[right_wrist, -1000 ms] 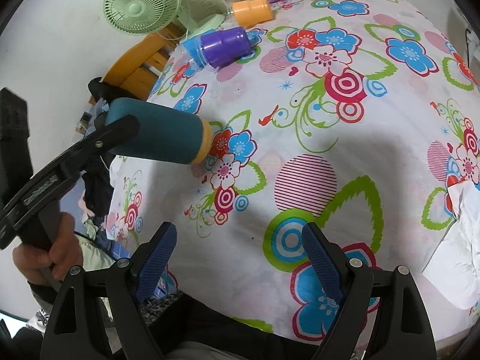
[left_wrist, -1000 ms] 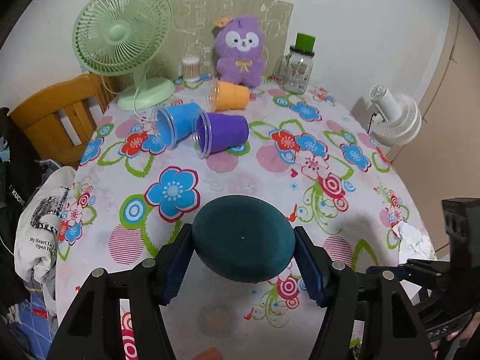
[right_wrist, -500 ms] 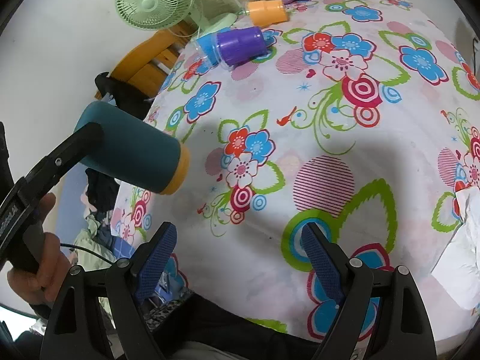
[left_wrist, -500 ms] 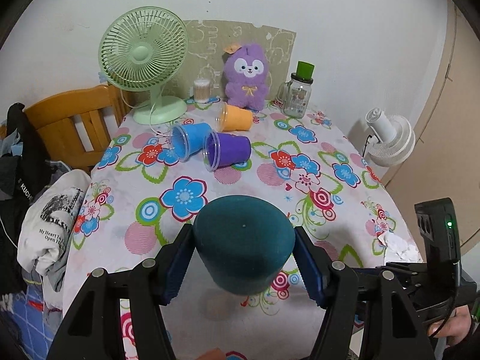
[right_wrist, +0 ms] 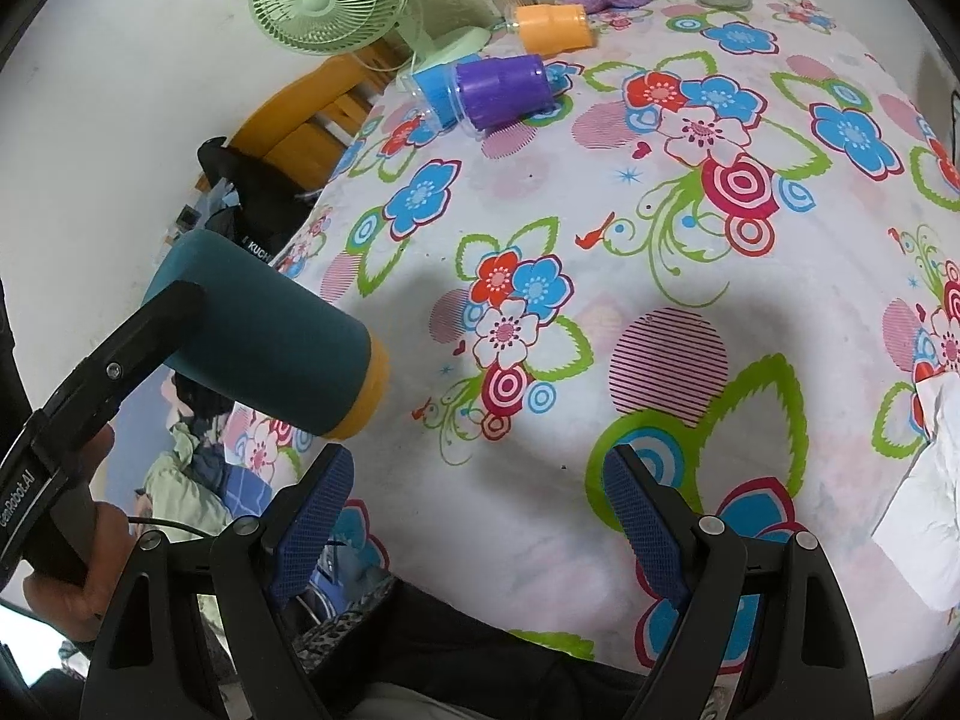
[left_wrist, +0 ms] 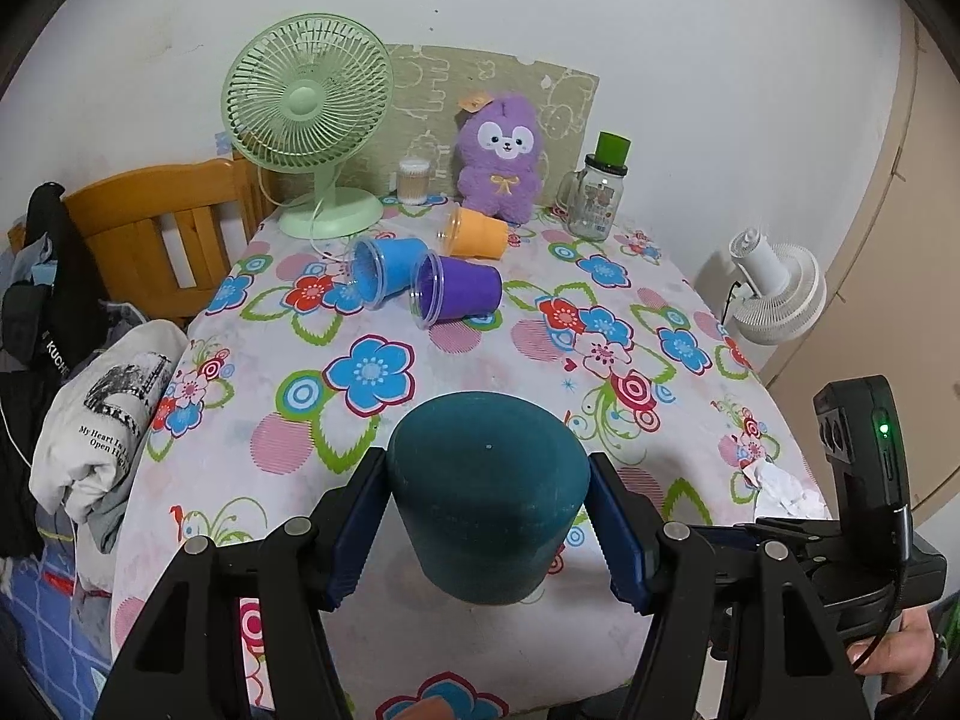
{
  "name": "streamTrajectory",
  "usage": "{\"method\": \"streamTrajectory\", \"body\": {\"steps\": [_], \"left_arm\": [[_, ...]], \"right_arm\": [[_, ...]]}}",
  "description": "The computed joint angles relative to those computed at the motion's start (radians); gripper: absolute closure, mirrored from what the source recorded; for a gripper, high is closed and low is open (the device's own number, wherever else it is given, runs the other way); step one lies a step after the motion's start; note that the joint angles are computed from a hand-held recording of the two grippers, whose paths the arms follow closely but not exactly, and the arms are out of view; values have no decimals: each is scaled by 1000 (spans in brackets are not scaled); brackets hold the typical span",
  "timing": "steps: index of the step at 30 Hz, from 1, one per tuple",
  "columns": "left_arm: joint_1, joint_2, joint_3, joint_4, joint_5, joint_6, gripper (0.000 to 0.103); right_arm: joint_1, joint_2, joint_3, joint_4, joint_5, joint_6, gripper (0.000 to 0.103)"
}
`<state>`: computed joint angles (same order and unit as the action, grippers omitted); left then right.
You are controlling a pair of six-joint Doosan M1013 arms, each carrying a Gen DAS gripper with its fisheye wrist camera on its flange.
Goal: Flip cup upside down
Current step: 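Carry the teal cup with the left gripper and lower it rim-down onto the table, then open the left gripper to release the teal cup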
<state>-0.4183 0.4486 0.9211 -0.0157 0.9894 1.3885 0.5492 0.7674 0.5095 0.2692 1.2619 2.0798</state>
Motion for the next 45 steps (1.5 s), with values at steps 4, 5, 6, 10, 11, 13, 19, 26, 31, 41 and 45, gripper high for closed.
{"method": "streamTrajectory", "body": {"steps": [4,5,6,10,11,13,19,26,31,41,45], "left_arm": [[2,-12,20,3,-21,-16,36],[2,-14,24,4,-24,-19,36],[2,-15,27,5,-27,-22,36],[2,-18,38,10,-30,-35,36],[2,-18,41,11,-32,-35,36],[0,-19,46,21,-36,-43,36],[0,-13,51,11,-29,-45,36],[0,-13,59,17,-37,-57,36],[0,-11,62,27,-38,-64,36],[1,2,55,30,-21,-71,34],[-2,5,50,50,-15,-79,20]], "right_arm": [[2,1,-2,-1,0,0,16],[2,1,-3,-2,1,0,16],[2,2,-5,-3,3,0,16],[3,5,-7,-3,6,1,16],[3,6,-9,-4,8,1,16],[4,9,-12,-8,12,3,15],[2,15,-18,-4,22,5,16],[1,22,-28,-4,33,12,16],[1,27,-36,-2,42,13,16],[1,39,-55,-2,60,17,15],[0,45,-65,-2,67,17,16]]}}
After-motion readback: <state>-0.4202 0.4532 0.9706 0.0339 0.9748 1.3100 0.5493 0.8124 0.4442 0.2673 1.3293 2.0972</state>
